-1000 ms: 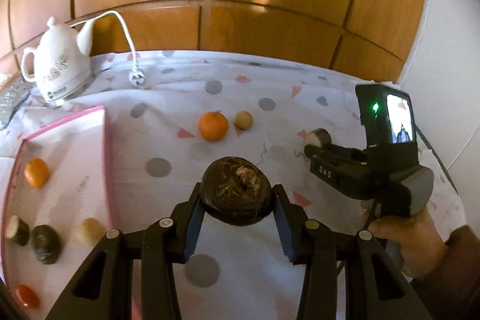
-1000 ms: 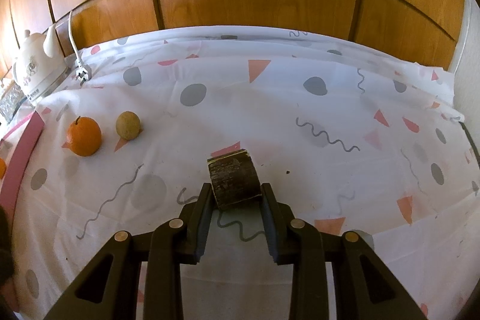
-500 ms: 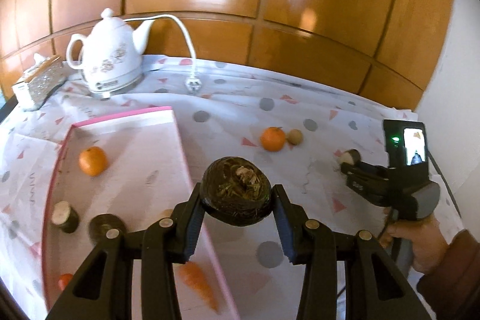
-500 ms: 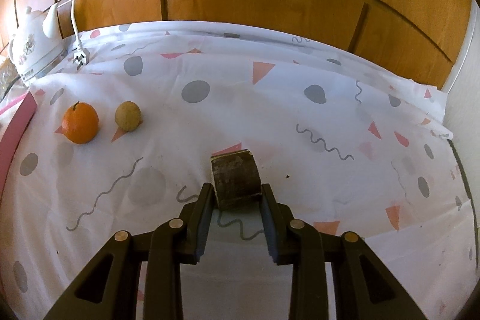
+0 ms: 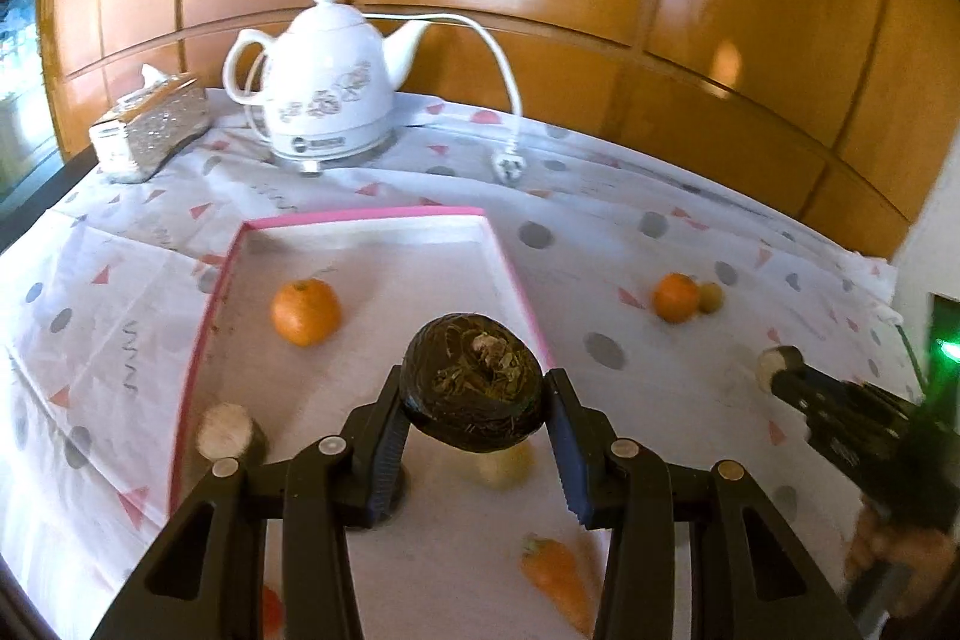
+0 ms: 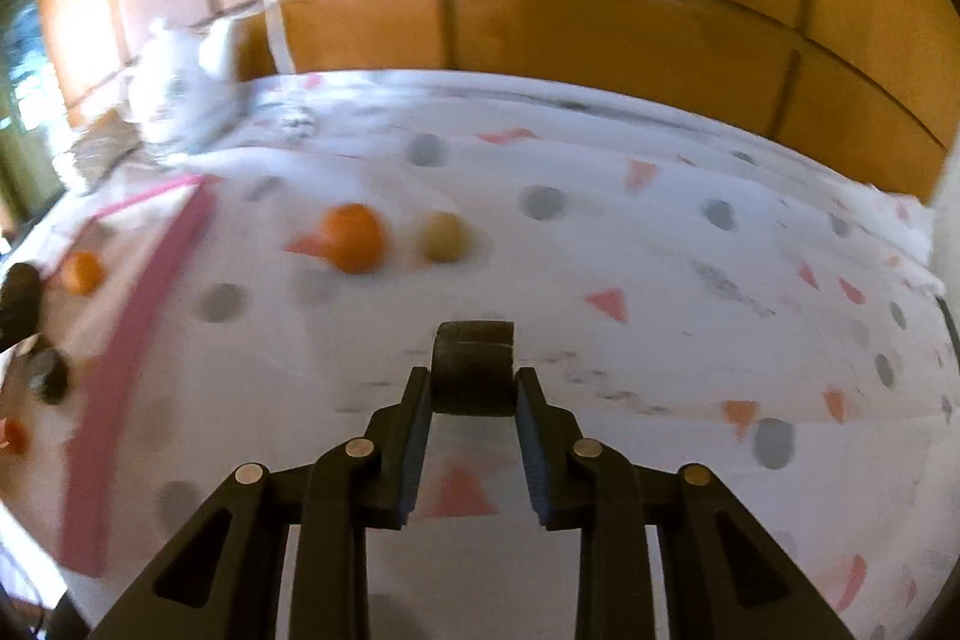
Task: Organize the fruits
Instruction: 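Carry the tuber and cylinder into the pink tray and open both grippers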
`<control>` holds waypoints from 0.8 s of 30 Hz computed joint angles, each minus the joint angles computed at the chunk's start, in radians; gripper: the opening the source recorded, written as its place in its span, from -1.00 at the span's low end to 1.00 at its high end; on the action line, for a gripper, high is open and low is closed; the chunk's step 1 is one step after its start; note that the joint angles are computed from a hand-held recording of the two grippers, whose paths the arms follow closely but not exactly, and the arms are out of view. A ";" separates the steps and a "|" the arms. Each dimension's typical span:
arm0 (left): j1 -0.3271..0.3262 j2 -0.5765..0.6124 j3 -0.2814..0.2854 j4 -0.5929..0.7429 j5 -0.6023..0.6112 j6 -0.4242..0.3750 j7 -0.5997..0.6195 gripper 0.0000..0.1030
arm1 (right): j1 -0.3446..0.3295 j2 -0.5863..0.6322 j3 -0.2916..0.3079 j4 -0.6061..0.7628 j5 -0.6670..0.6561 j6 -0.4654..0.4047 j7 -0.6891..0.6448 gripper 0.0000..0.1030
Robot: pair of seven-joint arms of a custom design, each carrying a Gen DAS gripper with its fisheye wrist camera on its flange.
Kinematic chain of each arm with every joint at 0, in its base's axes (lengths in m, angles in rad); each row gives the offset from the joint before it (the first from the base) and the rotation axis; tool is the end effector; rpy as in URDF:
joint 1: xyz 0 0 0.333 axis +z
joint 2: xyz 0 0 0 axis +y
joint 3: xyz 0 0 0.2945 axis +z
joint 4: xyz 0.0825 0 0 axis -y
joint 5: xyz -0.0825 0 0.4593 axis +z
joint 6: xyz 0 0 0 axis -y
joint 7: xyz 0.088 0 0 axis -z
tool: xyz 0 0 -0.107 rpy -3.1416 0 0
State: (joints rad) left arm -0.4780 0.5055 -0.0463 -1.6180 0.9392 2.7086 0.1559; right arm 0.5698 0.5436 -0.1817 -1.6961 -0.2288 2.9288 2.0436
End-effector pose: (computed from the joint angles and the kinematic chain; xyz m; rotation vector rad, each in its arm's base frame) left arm 0.6582 -0.4082 0.3280 -1.9109 1.6438 -0.8470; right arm 0.7001 0.3198 0.2988 -1.9300 1.6079 -0.5641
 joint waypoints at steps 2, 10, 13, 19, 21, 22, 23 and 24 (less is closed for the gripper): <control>0.007 -0.001 0.002 0.000 -0.008 -0.006 0.002 -0.14 | -0.031 -0.008 0.057 0.001 0.021 0.020 -0.066 -0.47; 0.026 -0.032 0.025 -0.029 0.004 -0.025 -0.050 -0.06 | -0.208 0.011 0.367 0.046 0.267 0.052 -0.434 -0.47; 0.033 -0.061 0.028 -0.060 0.036 -0.029 -0.104 -0.03 | -0.258 0.036 0.467 0.077 0.354 0.031 -0.553 -0.47; 0.046 -0.106 0.008 -0.119 0.100 -0.063 -0.189 -0.01 | -0.261 0.092 0.545 0.150 0.459 -0.041 -0.708 -0.46; 0.052 -0.118 0.000 -0.137 0.114 -0.069 -0.223 0.01 | -0.239 0.111 0.540 0.177 0.474 -0.068 -0.743 -0.46; 0.056 -0.122 -0.005 -0.143 0.120 -0.070 -0.232 0.01 | -0.236 0.103 0.539 0.168 0.488 -0.072 -0.758 -0.45; 0.059 -0.124 -0.011 -0.147 0.123 -0.071 -0.236 0.01 | -0.234 0.105 0.544 0.169 0.506 -0.079 -0.779 -0.43; 0.062 -0.127 -0.015 -0.151 0.127 -0.072 -0.238 0.01 | -0.233 0.107 0.546 0.173 0.523 -0.081 -0.797 -0.39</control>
